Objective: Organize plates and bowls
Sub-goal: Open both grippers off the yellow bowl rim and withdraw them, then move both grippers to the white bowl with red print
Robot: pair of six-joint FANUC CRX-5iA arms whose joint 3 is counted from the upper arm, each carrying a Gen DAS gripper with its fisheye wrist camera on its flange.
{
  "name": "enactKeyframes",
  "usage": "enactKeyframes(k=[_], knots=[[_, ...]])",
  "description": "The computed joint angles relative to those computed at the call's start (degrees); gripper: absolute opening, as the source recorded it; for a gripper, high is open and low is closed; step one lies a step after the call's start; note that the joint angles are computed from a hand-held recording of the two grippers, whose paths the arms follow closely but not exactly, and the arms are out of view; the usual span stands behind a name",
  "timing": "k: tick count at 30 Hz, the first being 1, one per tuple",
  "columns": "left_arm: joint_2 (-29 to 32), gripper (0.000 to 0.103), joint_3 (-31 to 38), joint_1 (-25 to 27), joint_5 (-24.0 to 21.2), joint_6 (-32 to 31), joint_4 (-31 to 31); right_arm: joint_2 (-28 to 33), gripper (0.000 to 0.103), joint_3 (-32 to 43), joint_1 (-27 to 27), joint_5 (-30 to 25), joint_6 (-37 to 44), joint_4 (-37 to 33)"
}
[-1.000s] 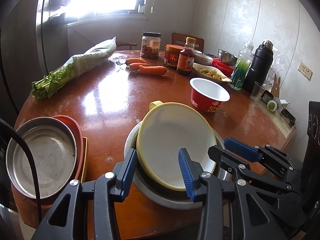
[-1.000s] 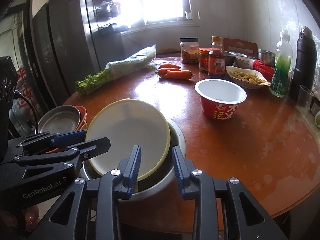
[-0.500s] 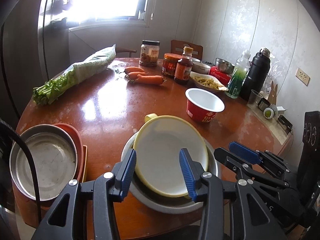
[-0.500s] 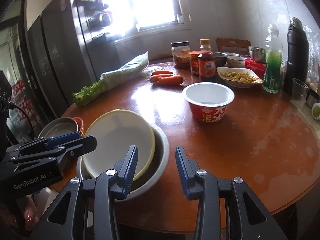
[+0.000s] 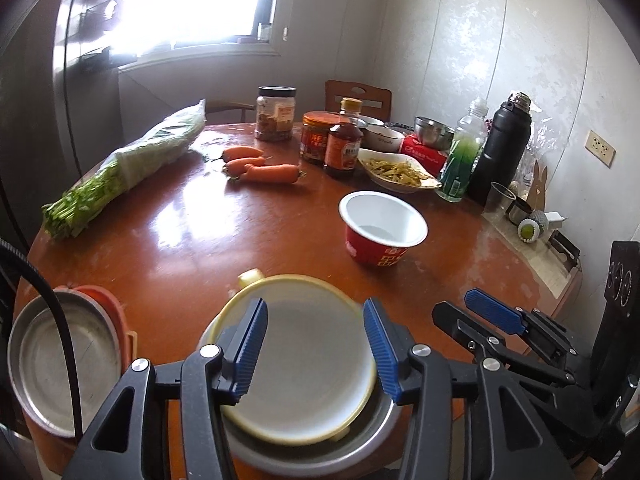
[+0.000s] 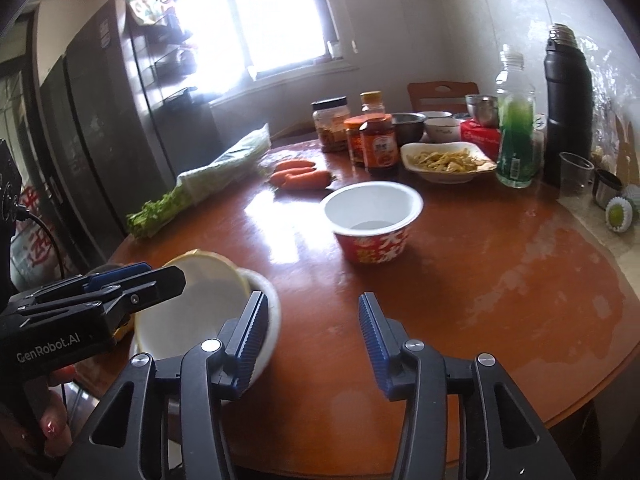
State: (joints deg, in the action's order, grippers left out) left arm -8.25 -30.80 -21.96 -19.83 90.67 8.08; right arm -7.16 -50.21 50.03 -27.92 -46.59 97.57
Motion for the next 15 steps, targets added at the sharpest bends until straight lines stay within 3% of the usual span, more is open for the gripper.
enactKeyframes(k=[4,7,15], knots=[[3.55,0.051,4.27,-1.0,-2.18,1.45,-1.79,-0.46,0.051,-0.33,-2.56,0.64,-0.52,1.18],[6.21,0.051,6.37,-1.16,-3.37,-0.65,1.01,-0.66,0.052,-0.25,-5.59,2.17,-1.35,2.75],[13.0,0.052,15.41,-2.74,-7.62,6.66,-5.65,1.27,0.052,1.84,-14.74,7.84,-3.68,8.62]])
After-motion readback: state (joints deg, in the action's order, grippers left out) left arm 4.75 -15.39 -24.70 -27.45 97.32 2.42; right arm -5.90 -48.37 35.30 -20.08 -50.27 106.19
